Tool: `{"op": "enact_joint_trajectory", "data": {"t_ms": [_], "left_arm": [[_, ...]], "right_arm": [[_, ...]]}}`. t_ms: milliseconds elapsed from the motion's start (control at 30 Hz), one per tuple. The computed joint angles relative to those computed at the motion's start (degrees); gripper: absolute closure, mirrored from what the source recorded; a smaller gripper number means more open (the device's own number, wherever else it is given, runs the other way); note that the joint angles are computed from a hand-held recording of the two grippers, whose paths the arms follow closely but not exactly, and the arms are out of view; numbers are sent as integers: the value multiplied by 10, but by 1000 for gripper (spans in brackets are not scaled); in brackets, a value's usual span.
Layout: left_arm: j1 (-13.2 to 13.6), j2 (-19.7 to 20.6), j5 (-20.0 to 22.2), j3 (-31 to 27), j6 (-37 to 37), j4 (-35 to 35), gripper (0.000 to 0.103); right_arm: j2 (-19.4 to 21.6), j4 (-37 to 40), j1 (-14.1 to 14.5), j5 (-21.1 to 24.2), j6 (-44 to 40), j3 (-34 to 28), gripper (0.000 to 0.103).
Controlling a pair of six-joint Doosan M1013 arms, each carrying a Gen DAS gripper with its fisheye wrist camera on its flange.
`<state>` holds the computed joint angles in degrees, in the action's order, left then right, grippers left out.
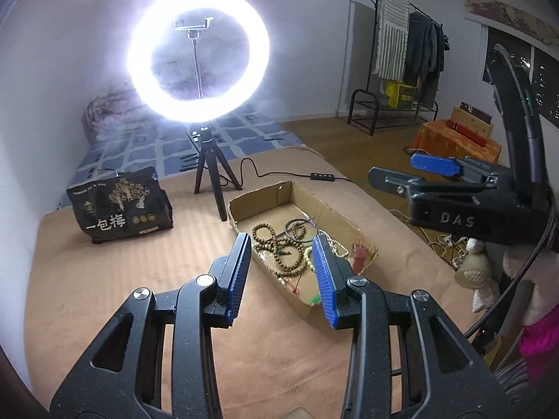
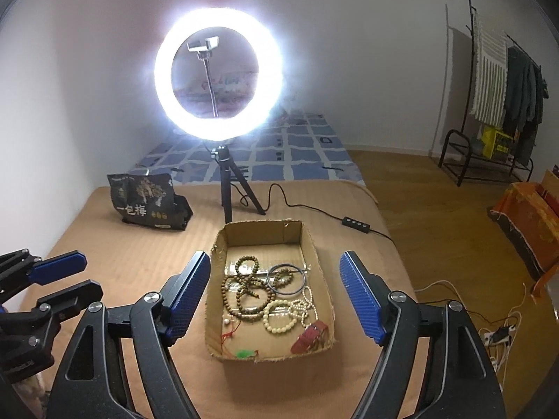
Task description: Organize jewelry
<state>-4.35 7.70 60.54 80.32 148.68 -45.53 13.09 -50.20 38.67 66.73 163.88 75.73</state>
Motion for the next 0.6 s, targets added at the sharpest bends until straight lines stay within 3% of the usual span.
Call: {"op": "enact_joint_trajectory", "data": {"t_ms": [200, 300, 467, 600], "left_arm": [[20, -21, -13, 27, 27, -18, 66], [31, -28, -13, 39, 29, -28, 53], [40, -32, -9, 45, 30, -28, 52], [50, -41, -14, 53, 48, -46, 34]], "right_arm": [[0, -28, 27, 36, 25, -3, 26], [-1, -39, 39, 48, 40, -1, 26], [-5, -58, 56, 55, 86, 13, 23], [-4, -62, 66, 71, 99, 14, 23]]}}
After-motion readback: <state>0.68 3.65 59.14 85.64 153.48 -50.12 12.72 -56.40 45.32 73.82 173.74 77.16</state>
